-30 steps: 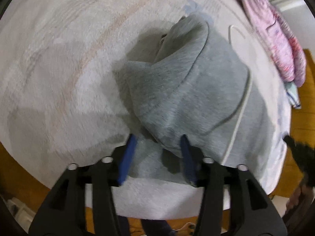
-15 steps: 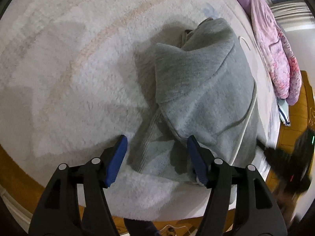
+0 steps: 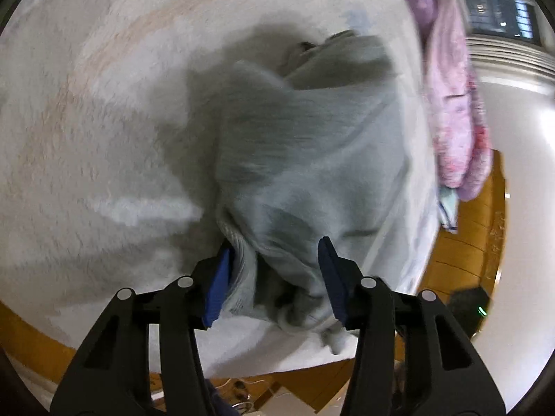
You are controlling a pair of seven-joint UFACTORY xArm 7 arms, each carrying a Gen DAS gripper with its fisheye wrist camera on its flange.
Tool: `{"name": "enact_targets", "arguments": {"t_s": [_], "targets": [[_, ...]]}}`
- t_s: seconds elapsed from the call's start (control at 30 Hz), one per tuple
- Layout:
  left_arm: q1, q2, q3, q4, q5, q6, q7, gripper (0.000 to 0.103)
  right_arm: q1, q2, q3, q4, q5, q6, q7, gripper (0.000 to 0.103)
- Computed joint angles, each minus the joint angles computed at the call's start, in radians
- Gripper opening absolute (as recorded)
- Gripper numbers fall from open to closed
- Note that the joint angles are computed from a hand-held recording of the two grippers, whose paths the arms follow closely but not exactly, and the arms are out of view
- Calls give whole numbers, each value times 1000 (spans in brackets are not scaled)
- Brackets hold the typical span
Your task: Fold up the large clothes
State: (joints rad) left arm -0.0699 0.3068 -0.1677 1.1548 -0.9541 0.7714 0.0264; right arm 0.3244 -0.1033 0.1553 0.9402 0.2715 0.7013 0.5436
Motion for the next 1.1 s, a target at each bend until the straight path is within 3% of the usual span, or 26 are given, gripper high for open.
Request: {"name": "enact_targets", "arguments": {"t_s": [0.07, 0.13, 0.17, 0.27, 0.33, 0.47, 0.53, 0.73, 0.77, 0.83, 0.9, 1.0, 1.1], "targets": [[-13, 15, 3, 18, 50, 2, -18, 18, 9, -22, 17, -8, -51, -7, 10, 36], [-34, 12, 5, 45, 118, -8, -43, 12, 26, -23, 35, -6, -83, -29, 18, 39], [-45, 4, 7, 58, 158, -6, -64, 11, 34, -26, 37, -5, -83, -37, 10, 42], [-46, -49, -5, 69, 152, -1, -68, 10, 68, -33, 57, 12, -95, -94, -20, 46], [-50, -72, -7, 92, 147, 17, -65, 10, 89, -23, 65, 31, -100, -141, -51, 60], [-61, -73, -7, 146, 120, 52, -55, 10, 129, 8, 68, 81, -73, -178, -172, 65], [-61, -69, -13, 162, 77, 51, -36, 10, 132, 43, 77, 111, -117, -179, -174, 65], [-68, -67, -4, 201, 114, 95, -36, 10, 135, 143, 74, 200, -378, -170, -87, 65], [-70, -68, -3, 202, 117, 96, -39, 10, 134, 143, 72, 197, -364, -187, -107, 63], [-64, -87, 0, 178, 98, 97, -36, 10, 133, 152, 70, 208, -343, -161, -140, 30], [-64, -100, 8, 162, 97, 101, -57, 14, 128, 151, 69, 203, -275, -148, -169, 16], [-51, -113, 10, 143, 19, 115, -66, 23, 108, 136, 60, 180, -140, -163, -181, 12], [-56, -169, 16, 90, -38, 37, -33, 56, 94, 80, 50, 135, -53, -181, -202, 12]]}}
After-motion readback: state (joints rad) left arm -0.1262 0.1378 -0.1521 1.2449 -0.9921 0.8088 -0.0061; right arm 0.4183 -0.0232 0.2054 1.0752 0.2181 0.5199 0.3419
